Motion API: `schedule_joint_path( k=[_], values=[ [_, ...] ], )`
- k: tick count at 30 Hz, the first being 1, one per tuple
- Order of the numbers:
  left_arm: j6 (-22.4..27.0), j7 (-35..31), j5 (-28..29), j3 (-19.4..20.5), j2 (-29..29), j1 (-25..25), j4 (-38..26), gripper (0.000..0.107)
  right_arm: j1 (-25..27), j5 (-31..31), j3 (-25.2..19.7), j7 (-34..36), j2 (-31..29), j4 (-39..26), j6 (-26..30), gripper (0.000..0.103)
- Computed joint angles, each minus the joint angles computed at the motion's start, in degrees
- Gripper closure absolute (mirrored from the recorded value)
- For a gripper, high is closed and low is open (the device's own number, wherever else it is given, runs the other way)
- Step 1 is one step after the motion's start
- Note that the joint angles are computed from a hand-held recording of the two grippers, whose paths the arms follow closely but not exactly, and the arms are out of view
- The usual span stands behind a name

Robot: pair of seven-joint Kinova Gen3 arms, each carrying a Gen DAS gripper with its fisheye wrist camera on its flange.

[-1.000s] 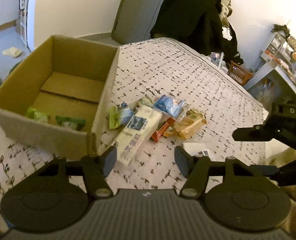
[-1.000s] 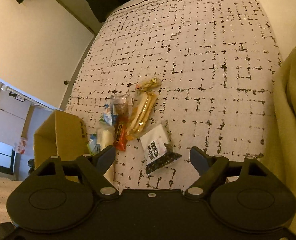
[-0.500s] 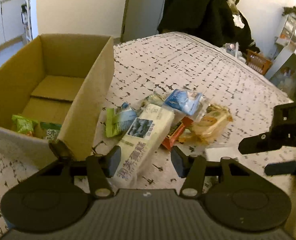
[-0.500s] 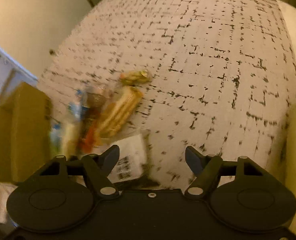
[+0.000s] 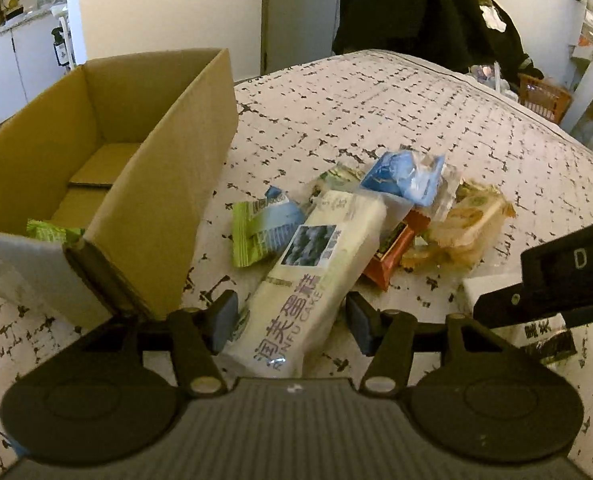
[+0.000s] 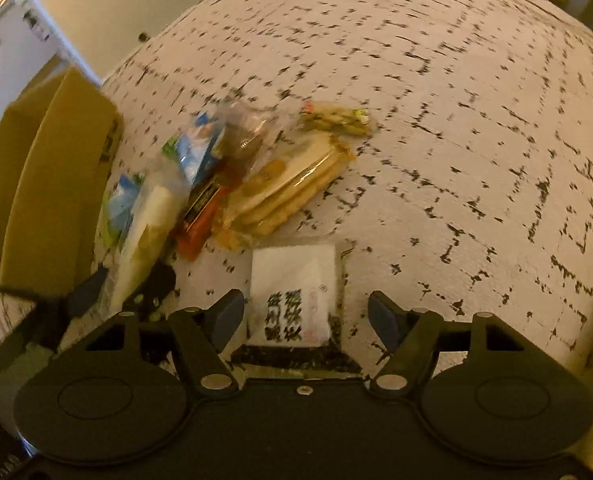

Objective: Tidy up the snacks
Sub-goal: 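Grasp the white cake bar with the left gripper while the right grasps the black-and-white packet, then lower both packets into the cardboard box and open both grippers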

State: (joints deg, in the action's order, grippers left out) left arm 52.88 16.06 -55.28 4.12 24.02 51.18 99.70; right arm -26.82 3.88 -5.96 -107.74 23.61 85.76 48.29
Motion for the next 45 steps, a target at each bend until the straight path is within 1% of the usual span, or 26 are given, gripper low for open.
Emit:
schedule_joint_path(
  k=[1, 3, 5, 6, 8, 11, 13, 16, 22, 24, 25, 26, 28, 29, 30, 32, 35, 39, 45],
  values=[
    [-0.51, 0.36, -0.02, -0.02, -0.29, -0.08, 0.41, 0.05, -0.03, 0.02, -0.24, 0.8, -0.07, 0.13, -0.11, 0.037],
    [-1.19, 0.65, 0.04, 0.06, -0.75, -0.34, 0.9, 0.054, 0.19, -0.37, -0.74, 2.1, -0.25, 0.12, 0.35, 0.051],
    [-1.11, 0.33, 0.34, 0.33, -1.05, -0.42, 1.0, 0.062, 0.37, -0.9, -0.93, 2.58, -0.91, 0.56, 0.43, 0.055],
    [-1.08, -0.02, 0.62, 0.51, -1.18, -0.52, 0.96, 0.064, 0.58, -1.37, -1.14, 3.06, -1.07, 0.72, 0.45, 0.056],
    [-1.92, -0.72, 1.53, 0.9, -2.17, -1.12, 1.32, 0.07, 0.37, -1.37, -1.11, 3.34, -1.8, 1.23, 0.39, 0.057],
    [-3.23, -0.67, 2.69, 1.33, -3.91, -1.76, 2.19, 0.073, -0.29, -0.86, -0.7, 1.94, -3.86, 2.89, -0.67, 0.057],
    [-3.03, 0.03, 2.74, 1.6, -5.03, -1.54, 2.78, 0.074, -1.04, 0.04, -0.44, 0.27, -5.06, 3.64, -1.42, 0.058],
    [-1.95, 2.6, 0.92, 2.15, -6.62, -0.58, 3.89, 0.074, -2.13, 1.57, -0.53, -2.12, -7.13, 4.79, -2.76, 0.058],
    [0.34, 5.27, -2.1, 4.95, -10.05, -0.43, 4.79, 0.075, -3.87, 4.65, -0.9, -7.25, -10.0, 6.0, -5.62, 0.058],
    [1.34, 5.89, -3.12, 5.96, -11.24, -0.58, 4.91, 0.075, -4.35, 6.34, -1.15, -9.24, -10.98, 6.58, -7.41, 0.058],
    [1.87, 6.2, -3.58, 6.48, -11.75, -0.67, 5.0, 0.075, -5.03, 6.61, -0.62, -9.94, -11.43, 6.86, -8.3, 0.058],
    [2.41, 6.53, -3.94, 6.99, -12.34, -0.8, 5.11, 0.075, -4.64, 5.95, -1.09, -9.98, -11.85, 7.0, -9.21, 0.058],
    [3.47, 7.42, -4.49, 7.95, -13.47, -1.16, 5.46, 0.075, -2.86, 3.95, -2.99, -8.91, -12.23, 6.92, -10.45, 0.058],
    [4.18, 7.67, -4.7, 8.44, -13.94, -1.37, 5.49, 0.075, -3.19, 4.16, -2.99, -9.24, -12.5, 7.08, -10.85, 0.058],
    [4.67, 7.87, -4.85, 8.86, -14.4, -1.67, 5.63, 0.075, -4.57, 5.3, -2.21, -10.13, -12.68, 6.96, -10.99, 0.058],
    [5.79, 8.34, -5.2, 9.72, -15.31, -2.19, 5.99, 0.075, -5.92, 7.74, -2.06, -12.83, -12.9, 6.73, -11.21, 0.058],
    [7.7, 8.42, -5.59, 10.84, -16.36, -2.97, 6.26, 0.075, -6.47, 8.2, -2.35, -14.89, -12.9, 6.39, -12.51, 0.058],
    [9.01, 8.33, -5.25, 11.96, -17.98, -4.53, 6.85, 0.075, -7.83, 9.26, -2.64, -16.88, -12.14, 5.22, -13.99, 0.058],
    [12.25, 7.66, -5.32, 13.45, -20.57, -6.85, 7.94, 0.075, -9.42, 8.7, -3.14, -16.74, -10.55, 2.98, -15.16, 0.058]
  ],
)
